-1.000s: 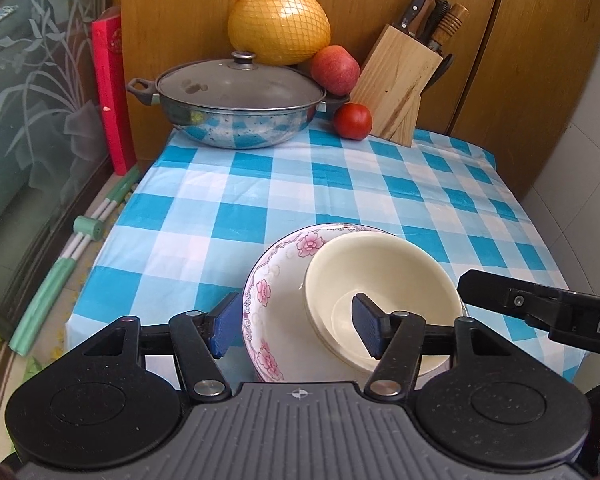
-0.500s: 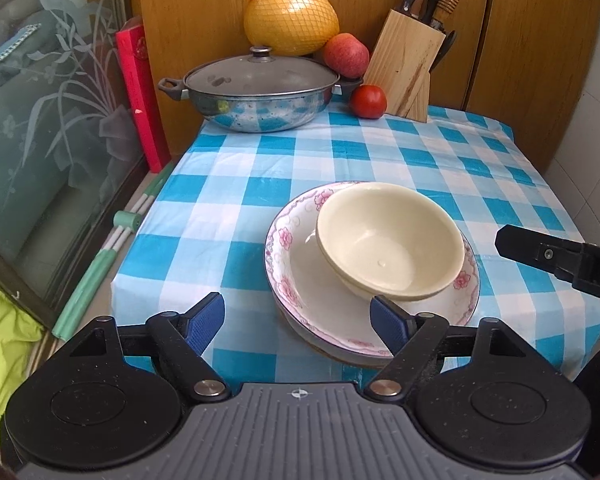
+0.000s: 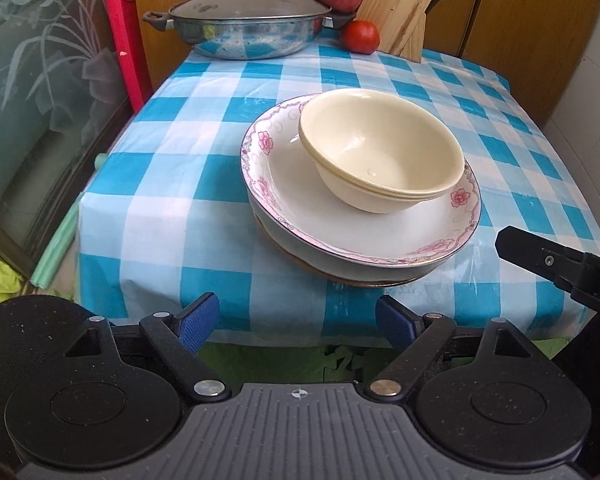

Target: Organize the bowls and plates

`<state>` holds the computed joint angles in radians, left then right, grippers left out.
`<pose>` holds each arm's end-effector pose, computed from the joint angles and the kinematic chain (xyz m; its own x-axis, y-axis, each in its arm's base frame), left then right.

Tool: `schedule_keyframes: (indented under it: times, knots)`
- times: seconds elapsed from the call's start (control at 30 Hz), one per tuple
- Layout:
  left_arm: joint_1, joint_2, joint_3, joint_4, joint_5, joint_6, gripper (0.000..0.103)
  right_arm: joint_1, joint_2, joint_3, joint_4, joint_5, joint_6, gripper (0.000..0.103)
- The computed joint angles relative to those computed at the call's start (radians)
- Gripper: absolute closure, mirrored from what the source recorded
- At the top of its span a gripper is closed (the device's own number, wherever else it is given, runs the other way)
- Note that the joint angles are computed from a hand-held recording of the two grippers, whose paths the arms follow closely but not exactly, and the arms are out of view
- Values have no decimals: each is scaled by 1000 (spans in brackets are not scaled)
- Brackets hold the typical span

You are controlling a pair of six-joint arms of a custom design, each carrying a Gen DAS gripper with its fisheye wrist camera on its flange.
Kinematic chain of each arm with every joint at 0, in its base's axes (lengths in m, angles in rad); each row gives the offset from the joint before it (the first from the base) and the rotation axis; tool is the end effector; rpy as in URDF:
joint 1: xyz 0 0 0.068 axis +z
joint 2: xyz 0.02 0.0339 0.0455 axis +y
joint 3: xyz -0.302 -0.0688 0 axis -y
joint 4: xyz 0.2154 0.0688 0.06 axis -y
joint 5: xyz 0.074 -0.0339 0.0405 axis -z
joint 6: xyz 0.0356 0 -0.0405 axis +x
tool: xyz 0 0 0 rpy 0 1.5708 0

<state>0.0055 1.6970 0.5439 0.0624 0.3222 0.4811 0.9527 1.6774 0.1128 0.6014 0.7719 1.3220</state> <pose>0.2501 -0.0099 0.1450 -0.7210 0.4350 -0.5394 0.5355 0.8438 -0.0352 0.1189 0.1244 0.1171 -0.4595 0.5522 -0.6956 0.3741 0.8307 0.4123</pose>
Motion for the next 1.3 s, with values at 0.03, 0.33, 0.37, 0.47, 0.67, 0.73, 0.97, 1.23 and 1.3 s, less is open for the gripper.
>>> schedule_keyframes:
  times: [0.03,0.33,0.37,0.47,0.67,0.73,0.97,1.23,1.3]
  knots:
    - [2,-9,-12,13,-6,5,14,-2,6,-2,10,-5,-2,64]
    - [-12,47,-40,58,-36,-16,13,12,74,21,-6,-55,27,63]
    - [-14,52,-40,64,-37,-18,13,13,79,23,-10,-60,33,63]
    - [-22,65,-38,75,-38,-25,13,10,103,32,-18,-79,41,63]
    - [-25,102,-20,66,-36,-38,13,-19,153,43,4,-126,25,63]
    - [-29,107,-23,74,-39,-36,13,-25,166,53,1,-141,17,63]
    - [-48,119,-35,91,-44,-27,12,-33,192,59,10,-168,11,63]
    - [-49,112,-43,96,-42,-23,12,-40,199,59,18,-180,4,63]
    - [-50,112,-43,96,-43,-23,12,-39,200,58,21,-180,4,63]
